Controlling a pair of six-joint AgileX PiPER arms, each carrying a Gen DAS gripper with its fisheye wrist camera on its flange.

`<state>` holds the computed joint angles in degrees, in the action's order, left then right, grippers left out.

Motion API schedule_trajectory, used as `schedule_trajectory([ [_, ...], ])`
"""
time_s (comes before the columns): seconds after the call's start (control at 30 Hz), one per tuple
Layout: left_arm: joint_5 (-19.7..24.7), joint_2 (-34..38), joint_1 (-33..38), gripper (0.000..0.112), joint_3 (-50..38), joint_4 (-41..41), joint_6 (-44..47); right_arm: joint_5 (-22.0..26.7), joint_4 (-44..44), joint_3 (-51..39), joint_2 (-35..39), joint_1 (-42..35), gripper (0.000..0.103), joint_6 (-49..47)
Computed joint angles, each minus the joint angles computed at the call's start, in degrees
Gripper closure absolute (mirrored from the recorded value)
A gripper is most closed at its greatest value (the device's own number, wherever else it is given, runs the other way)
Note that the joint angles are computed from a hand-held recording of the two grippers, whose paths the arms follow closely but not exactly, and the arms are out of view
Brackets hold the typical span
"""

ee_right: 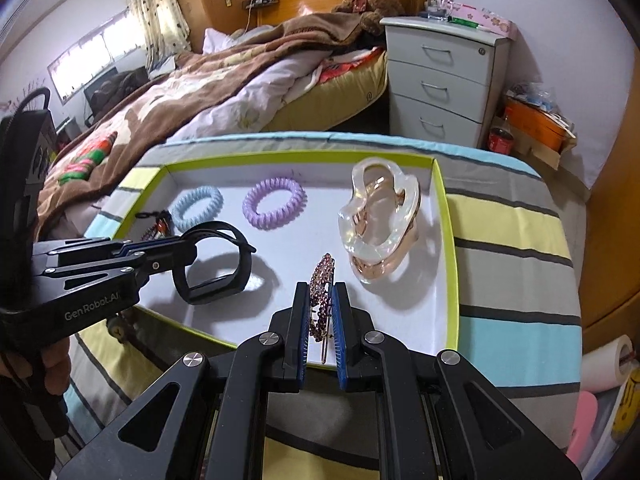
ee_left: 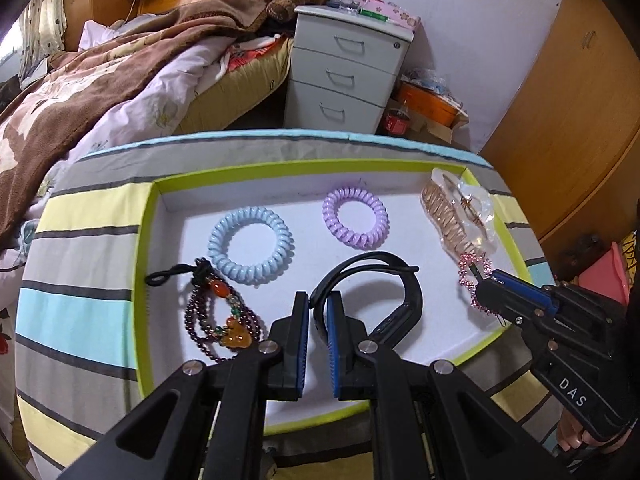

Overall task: Organize jewelry
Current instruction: 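Carry the barrette with the right tool into the box while the left tool carries the strap, then open the right tool releasing the barrette while the left tool releases the strap in the box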

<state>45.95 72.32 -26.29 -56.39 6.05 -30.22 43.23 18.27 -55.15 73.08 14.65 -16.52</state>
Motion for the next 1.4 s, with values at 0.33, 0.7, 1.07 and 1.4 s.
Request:
schedule_trajectory([
  [0.33,-0.26,1.99,-0.62,0.103,-0.75,0.69,-0.59,0.7,-0.58,-0.52,1.76,-0.39,0.092,-0.85],
  [0.7,0.18,2.69,-1.01,0.102,-1.05,1.06,-1.62,0.81,-1.47,-0.82,1.91,0.08,0.092,-0.13],
  [1.07,0.62,2.84,-0.44,0.097,-1.07,0.66,-0.9,0.81,-1.97,-1.06,2.07,0.08,0.09,0.74],
  [1.4,1.63,1.48,-1.81,0.081,-1.02,2.74,-3.2,0.75,-1.11,-0.73,0.97,-0.91,0.088,0.56],
])
